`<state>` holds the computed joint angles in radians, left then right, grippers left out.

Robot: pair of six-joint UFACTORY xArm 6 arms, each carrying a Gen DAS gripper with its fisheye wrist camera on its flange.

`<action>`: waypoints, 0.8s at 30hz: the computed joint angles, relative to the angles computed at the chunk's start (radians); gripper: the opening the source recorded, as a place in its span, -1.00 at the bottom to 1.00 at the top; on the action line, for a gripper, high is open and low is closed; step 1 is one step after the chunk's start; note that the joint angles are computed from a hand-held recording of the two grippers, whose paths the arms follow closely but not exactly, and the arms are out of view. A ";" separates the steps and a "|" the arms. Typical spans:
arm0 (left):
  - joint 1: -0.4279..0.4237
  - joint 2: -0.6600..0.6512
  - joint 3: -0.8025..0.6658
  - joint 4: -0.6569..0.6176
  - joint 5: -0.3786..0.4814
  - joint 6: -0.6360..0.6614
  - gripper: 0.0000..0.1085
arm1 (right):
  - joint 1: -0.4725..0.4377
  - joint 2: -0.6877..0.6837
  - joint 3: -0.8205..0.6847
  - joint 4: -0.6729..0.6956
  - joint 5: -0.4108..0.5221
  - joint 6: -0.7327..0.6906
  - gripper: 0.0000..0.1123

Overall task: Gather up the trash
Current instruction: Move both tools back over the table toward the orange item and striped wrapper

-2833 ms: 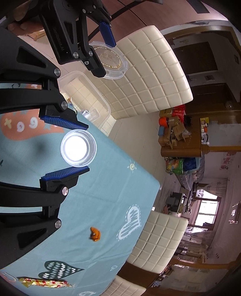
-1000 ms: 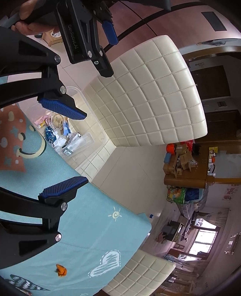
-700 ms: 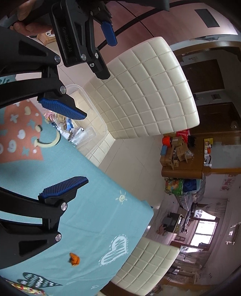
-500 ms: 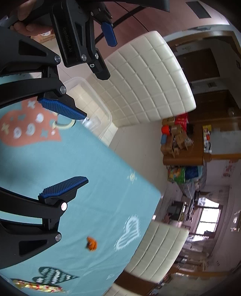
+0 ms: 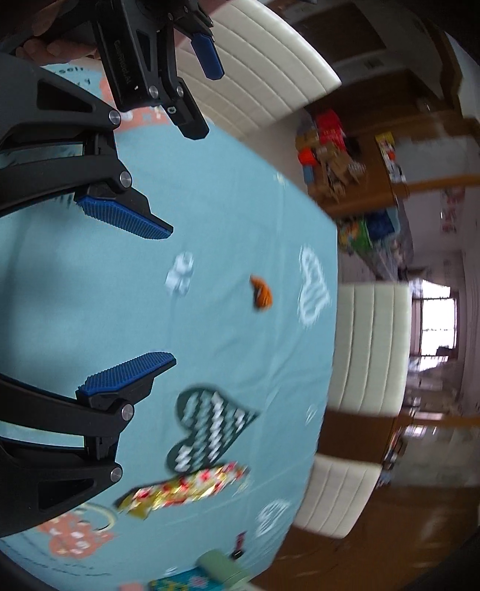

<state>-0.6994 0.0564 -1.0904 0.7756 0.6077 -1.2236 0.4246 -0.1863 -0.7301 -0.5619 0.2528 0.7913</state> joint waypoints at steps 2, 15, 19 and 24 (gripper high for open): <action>-0.032 0.060 -0.072 -0.012 0.004 0.030 0.83 | -0.047 -0.050 0.055 0.007 -0.001 0.003 0.11; -0.146 0.376 -0.459 -0.129 0.044 0.197 0.83 | -0.299 -0.200 0.233 0.111 -0.029 -0.132 0.11; -0.159 0.453 -0.561 -0.158 0.080 0.232 0.83 | -0.358 -0.163 0.230 0.161 -0.060 -0.206 0.11; -0.163 0.539 -0.682 -0.174 0.142 0.250 0.83 | -0.414 -0.065 0.180 0.252 -0.109 -0.316 0.11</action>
<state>-0.8625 0.5952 -1.7722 0.6011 0.7499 -0.9736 0.0103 -0.2516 -0.5499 -0.3099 0.1437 0.4751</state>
